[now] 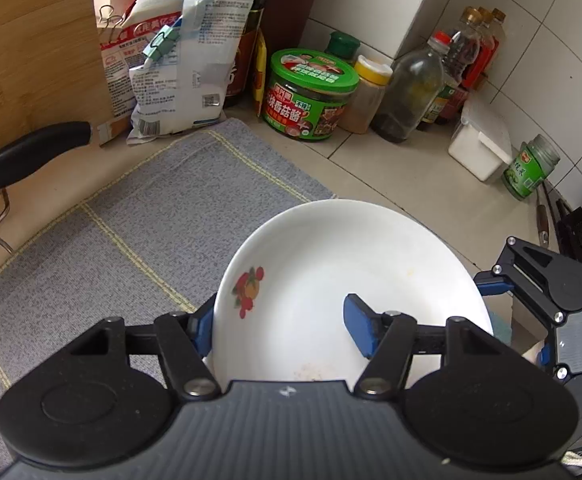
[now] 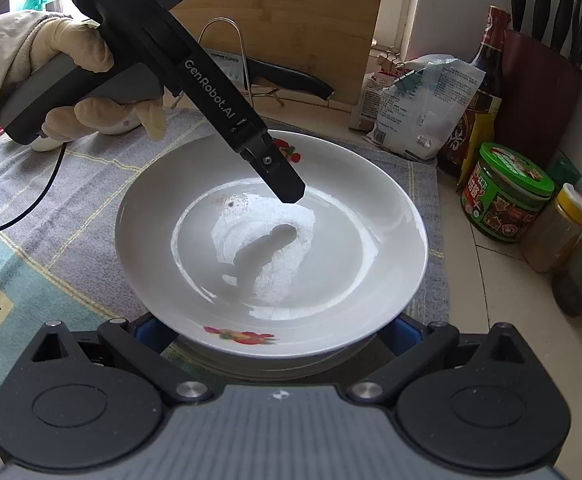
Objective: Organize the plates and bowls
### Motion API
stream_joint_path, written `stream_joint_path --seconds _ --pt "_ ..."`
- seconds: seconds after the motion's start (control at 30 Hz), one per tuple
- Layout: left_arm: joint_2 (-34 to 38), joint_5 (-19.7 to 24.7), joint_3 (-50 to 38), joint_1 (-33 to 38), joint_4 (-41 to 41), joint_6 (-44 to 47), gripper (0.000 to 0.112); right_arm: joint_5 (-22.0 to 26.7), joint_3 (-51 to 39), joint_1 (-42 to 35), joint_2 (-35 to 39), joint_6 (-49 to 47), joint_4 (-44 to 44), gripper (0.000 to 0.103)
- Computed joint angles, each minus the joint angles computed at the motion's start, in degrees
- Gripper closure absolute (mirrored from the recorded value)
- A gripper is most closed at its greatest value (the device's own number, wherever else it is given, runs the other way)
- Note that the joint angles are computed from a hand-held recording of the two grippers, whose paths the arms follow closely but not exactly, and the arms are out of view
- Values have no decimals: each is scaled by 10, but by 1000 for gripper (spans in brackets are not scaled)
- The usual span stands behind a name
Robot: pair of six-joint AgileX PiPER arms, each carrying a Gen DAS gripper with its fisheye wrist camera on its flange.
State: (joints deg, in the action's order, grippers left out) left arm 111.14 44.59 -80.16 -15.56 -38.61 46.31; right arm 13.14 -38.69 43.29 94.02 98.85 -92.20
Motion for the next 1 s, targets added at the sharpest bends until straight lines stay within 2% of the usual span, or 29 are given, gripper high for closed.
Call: stream_joint_path --seconds 0.17,0.37,0.53,0.8,1.0 --pt "-9 -8 2 -8 32 -30 49 -25 -14 -14 0 -124 124 0" --pt "-15 -30 6 -25 74 -61 49 -18 -30 -13 7 -232 231 0" --pt "-21 -49 13 -40 107 -80 48 -1 -42 -8 11 -289 295 0" --pt "-24 -61 17 -51 145 -114 46 54 -80 1 23 -420 458 0" --pt "-23 -65 19 -53 149 -112 42 60 -79 5 26 -401 438 0"
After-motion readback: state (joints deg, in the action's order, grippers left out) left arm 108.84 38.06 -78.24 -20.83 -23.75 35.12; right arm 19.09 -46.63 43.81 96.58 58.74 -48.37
